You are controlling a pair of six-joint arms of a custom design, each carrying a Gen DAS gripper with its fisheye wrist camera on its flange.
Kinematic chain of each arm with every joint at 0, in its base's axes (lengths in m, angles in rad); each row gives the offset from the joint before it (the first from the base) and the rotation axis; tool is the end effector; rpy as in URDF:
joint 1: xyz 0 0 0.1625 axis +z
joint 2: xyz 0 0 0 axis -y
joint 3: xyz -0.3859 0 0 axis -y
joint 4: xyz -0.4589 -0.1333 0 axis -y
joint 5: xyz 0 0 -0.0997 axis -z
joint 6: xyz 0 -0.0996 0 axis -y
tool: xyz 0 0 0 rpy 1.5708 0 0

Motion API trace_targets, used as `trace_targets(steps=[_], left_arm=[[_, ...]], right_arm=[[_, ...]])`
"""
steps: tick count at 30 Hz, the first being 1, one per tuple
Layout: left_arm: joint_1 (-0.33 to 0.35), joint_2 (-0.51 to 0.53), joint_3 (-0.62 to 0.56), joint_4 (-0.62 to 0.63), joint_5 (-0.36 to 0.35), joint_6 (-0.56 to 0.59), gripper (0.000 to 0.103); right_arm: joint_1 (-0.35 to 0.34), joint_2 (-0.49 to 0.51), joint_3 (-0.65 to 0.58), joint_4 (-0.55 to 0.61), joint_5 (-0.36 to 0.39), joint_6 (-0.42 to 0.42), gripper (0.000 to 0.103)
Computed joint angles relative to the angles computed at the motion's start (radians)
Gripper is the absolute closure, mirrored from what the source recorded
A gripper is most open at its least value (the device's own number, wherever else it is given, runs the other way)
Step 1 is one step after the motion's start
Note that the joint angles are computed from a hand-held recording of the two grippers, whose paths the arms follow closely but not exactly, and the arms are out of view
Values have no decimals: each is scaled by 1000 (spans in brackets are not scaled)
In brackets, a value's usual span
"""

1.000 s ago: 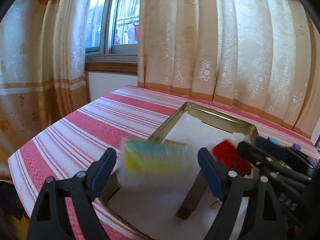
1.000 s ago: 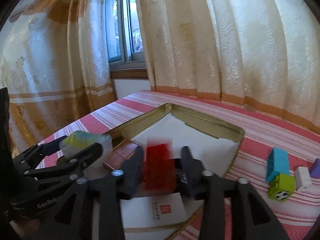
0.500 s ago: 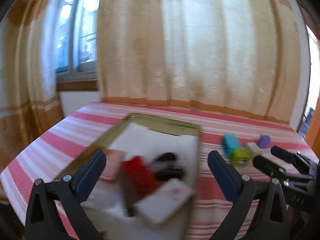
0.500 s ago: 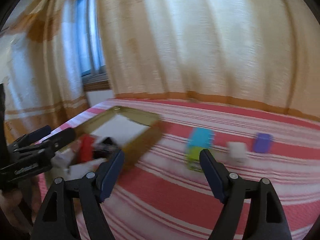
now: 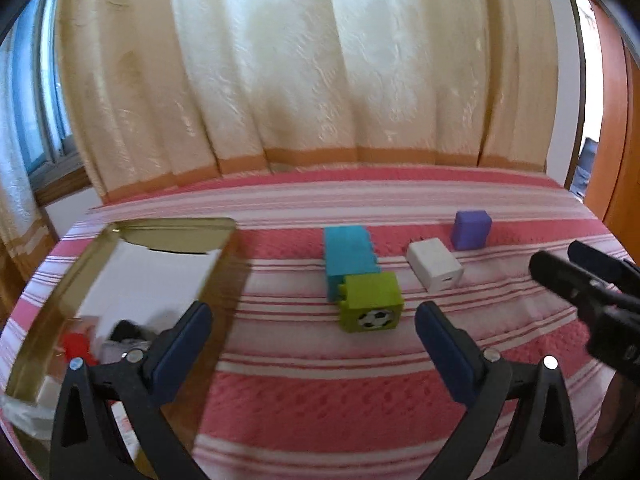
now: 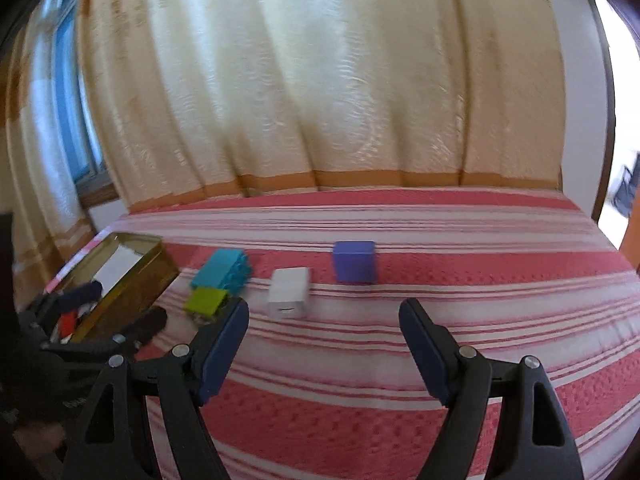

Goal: Organize rigid objects
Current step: 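Grasp the green toy block with the left gripper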

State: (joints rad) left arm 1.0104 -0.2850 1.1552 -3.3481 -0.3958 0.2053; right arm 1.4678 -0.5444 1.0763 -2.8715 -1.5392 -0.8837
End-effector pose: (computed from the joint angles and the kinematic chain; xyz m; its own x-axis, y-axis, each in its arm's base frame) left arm -0.2121 -0.7616 -0.0249 -0.6312 -0.2957 -0.7171 0.4659 0.5946 -0.6553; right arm 0.0466 -0.8759 0.1274 -0.6892 -0.5014 0.5231 -0.7235 0.5160 -0.4586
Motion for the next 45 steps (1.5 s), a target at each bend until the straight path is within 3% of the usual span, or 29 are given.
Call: trace_targets(steps=[6,8,12,16,25,31,36,45], left_arm=[[30,12,-52,215,-42,-152,2],[41,-6,-49,311,-71,-229,7],[59,-28,-43,388,-128,-310,17],[73,-47,-36,442,-195,-347,61],[50,-41,3,205,-108,-213,61],[50,-24,-15,141,-68,-164,61],[52,-33,2,106,-51,-163,61],[51,-26,-1,65,-46,-140,61]], right_arm=[[-10,29,-48,34,-2,53,23],[-10,38,-62,43,-9,64,23],[-11,37,-61,40,9,75,23],[-8,45,-71,46,-3,72,23],[14,81,-108,49,-50,9,23],[48,178,-236,122,-146,-26,23],[62,226,-303,154,-178,-33,24],[78,319,-456,292,-250,-18,41]])
